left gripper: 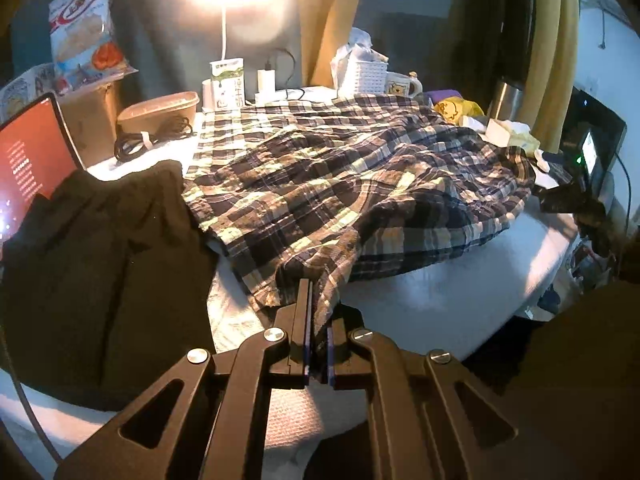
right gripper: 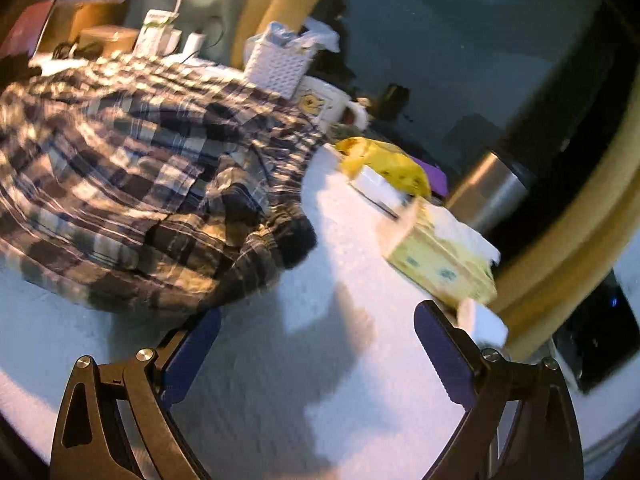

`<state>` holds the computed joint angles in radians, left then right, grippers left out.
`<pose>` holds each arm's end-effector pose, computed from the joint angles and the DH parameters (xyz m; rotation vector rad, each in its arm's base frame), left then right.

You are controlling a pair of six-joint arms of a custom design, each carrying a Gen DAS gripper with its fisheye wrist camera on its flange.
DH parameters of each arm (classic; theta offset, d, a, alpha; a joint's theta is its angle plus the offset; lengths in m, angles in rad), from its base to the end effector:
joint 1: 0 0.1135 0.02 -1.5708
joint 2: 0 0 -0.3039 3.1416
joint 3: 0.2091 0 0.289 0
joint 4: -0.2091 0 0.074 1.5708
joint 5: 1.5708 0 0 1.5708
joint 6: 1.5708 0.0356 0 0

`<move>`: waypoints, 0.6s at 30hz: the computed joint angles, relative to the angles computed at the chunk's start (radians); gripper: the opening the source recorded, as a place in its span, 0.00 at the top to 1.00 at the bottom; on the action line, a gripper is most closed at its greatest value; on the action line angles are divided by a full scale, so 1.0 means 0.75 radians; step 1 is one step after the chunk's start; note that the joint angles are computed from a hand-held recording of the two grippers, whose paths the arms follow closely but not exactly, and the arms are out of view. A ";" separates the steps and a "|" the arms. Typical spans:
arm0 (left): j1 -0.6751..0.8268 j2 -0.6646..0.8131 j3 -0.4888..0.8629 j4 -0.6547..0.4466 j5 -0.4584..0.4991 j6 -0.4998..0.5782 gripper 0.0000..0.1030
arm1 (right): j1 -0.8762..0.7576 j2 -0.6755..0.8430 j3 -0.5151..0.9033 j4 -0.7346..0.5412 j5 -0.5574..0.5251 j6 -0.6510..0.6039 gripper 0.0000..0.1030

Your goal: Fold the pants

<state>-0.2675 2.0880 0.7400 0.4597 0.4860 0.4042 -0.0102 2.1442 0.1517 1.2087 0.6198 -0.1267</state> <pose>0.3406 -0.1106 0.0333 0.9827 2.1790 -0.5312 0.1966 -0.0227 0.0136 0.1701 2.2976 -0.7945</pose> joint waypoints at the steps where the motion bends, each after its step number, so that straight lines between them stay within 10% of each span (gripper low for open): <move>1: 0.000 0.009 0.005 0.001 -0.001 -0.005 0.96 | 0.001 -0.003 0.013 -0.008 -0.010 -0.016 0.05; 8: -0.016 0.054 0.044 -0.021 -0.008 -0.044 0.96 | -0.032 -0.032 0.075 -0.012 -0.192 -0.158 0.09; 14: -0.020 0.020 0.053 -0.042 0.001 -0.068 0.96 | -0.024 -0.049 0.107 -0.093 -0.297 -0.129 0.68; 18: -0.027 -0.023 0.056 -0.036 -0.012 -0.082 0.96 | -0.042 -0.065 0.061 0.012 -0.336 -0.078 0.76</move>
<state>-0.2877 2.0707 0.7819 0.4325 0.4771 0.3424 -0.0419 2.0954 0.1977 1.2176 0.3678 -0.1855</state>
